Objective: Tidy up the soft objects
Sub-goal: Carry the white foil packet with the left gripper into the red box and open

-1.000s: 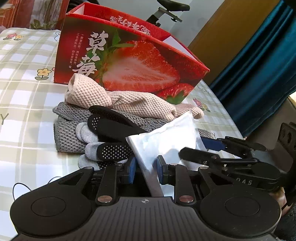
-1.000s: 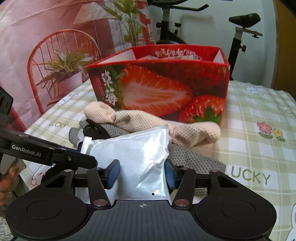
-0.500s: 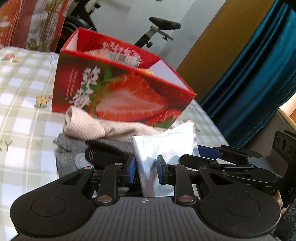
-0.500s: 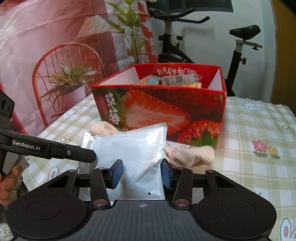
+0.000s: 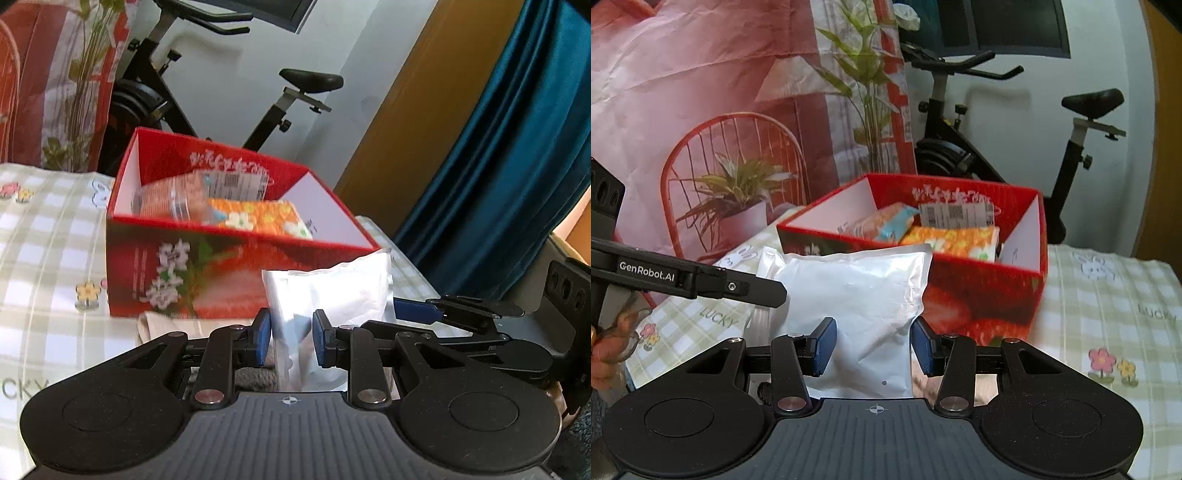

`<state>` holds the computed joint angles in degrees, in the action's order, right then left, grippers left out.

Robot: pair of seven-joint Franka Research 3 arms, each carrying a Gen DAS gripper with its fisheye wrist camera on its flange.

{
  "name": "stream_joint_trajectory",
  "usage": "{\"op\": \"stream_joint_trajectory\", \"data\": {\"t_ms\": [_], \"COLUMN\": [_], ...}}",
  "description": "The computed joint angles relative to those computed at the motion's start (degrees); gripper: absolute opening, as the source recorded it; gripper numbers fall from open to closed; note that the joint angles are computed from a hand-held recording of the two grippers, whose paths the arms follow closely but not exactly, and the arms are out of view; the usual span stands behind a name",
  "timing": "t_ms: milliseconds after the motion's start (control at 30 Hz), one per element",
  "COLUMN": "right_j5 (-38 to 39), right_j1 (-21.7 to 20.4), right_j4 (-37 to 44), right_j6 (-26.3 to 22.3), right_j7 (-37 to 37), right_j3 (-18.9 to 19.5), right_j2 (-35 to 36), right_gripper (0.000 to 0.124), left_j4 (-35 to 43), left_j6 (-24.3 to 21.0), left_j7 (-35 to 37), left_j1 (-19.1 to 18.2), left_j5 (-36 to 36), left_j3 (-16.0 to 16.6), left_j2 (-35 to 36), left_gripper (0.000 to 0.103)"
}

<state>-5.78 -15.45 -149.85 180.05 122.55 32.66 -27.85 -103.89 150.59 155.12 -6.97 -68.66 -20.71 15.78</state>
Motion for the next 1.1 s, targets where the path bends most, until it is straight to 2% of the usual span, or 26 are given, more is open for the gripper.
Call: {"op": "stream_joint_trajectory", "data": {"t_ms": [433,800,900,1100], "right_j5": [-2.95,-5.08,-6.76,-11.70], "right_j1": [-4.38,-12.58,-17.47,-31.46], "right_j4": [5.45,11.77,13.73,18.20], "right_j6": [1.27,3.51,3.81,4.45], "right_j7": [-2.12,-4.71,-4.16,-2.49], "right_j3": [0.45,5.23,8.86,19.18], "right_j2": [4.05,10.06,11.52,14.22], "right_gripper": [0.042,0.042,0.042,0.042], "left_j4": [8.74,17.86,21.38,31.02], "left_j6": [0.32,3.07,4.45,6.41], "left_j7": [-4.17,-9.82,-12.13,-17.01], "left_j1": [0.65,1.91,1.40,-0.82], "left_j5": [4.35,12.37,16.41,25.57], "left_j3": [-1.47,-4.89,-5.65,-6.69], "left_j2": [5.79,12.79,15.48,22.65], "left_gripper": [0.026,0.025,0.025,0.026]}}
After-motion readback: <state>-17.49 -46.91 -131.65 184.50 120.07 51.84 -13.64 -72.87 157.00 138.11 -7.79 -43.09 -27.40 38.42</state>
